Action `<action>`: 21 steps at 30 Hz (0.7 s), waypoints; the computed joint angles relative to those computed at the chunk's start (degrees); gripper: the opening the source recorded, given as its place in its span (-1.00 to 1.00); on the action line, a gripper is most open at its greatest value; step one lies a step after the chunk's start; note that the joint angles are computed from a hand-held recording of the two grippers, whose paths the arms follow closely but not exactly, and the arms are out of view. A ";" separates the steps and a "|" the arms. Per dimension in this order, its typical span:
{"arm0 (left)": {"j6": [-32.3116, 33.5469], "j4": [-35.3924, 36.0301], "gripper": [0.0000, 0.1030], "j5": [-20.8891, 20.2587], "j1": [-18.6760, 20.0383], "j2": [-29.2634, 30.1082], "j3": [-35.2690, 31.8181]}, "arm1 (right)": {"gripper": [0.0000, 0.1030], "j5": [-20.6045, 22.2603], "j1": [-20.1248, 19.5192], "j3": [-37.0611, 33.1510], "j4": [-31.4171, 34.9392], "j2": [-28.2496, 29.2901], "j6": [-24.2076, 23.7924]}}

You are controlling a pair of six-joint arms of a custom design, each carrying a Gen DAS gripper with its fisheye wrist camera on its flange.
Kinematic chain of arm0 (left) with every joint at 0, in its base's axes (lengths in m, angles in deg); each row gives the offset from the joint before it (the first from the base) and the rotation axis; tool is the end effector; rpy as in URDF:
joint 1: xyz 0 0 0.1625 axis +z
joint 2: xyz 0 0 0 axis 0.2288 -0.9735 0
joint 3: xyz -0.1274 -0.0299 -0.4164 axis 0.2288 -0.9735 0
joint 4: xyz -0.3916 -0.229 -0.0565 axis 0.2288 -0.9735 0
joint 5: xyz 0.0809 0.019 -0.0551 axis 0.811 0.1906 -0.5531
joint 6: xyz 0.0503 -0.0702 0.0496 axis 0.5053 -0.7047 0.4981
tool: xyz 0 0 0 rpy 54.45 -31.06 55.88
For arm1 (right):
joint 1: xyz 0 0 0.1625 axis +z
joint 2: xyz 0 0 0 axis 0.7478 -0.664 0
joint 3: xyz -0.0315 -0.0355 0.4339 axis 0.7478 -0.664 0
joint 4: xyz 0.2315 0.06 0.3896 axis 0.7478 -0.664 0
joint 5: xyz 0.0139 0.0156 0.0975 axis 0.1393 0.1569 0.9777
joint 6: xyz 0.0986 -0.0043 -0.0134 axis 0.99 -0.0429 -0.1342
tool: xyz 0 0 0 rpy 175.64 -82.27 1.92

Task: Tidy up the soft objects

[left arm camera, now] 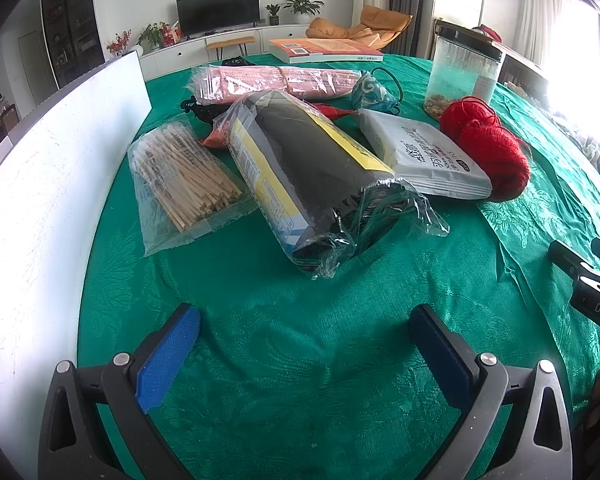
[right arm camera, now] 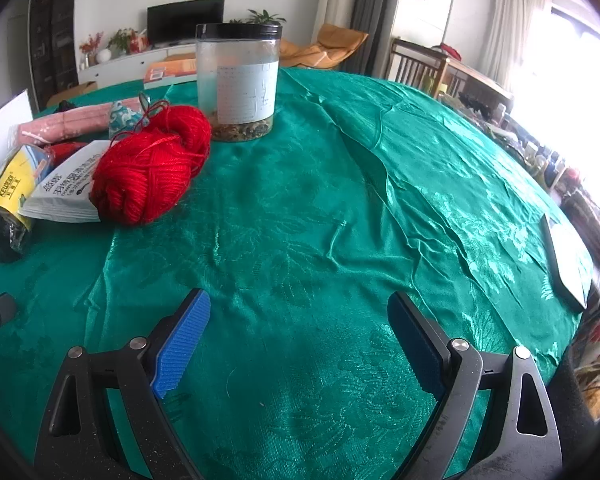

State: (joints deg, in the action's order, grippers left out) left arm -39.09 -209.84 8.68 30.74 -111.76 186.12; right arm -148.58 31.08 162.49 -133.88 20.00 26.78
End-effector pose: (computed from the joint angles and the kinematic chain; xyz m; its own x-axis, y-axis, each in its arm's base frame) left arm -0.1989 -0.4992 -0.0593 -0.6879 -0.2701 -0.6737 0.2616 0.7735 -0.5773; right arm 0.0064 -0.5195 0.1802 -0.6020 -0.2269 0.7656 -0.6553 0.6882 -0.3113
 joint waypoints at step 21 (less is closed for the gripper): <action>0.22 -0.08 1.00 0.02 0.12 0.06 -0.14 | 0.80 1.80 -1.03 -0.80 8.81 -2.64 5.19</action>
State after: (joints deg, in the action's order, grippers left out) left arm -38.87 -209.92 8.71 30.86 -111.70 185.98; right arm -146.78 30.05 161.69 -125.07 17.36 31.97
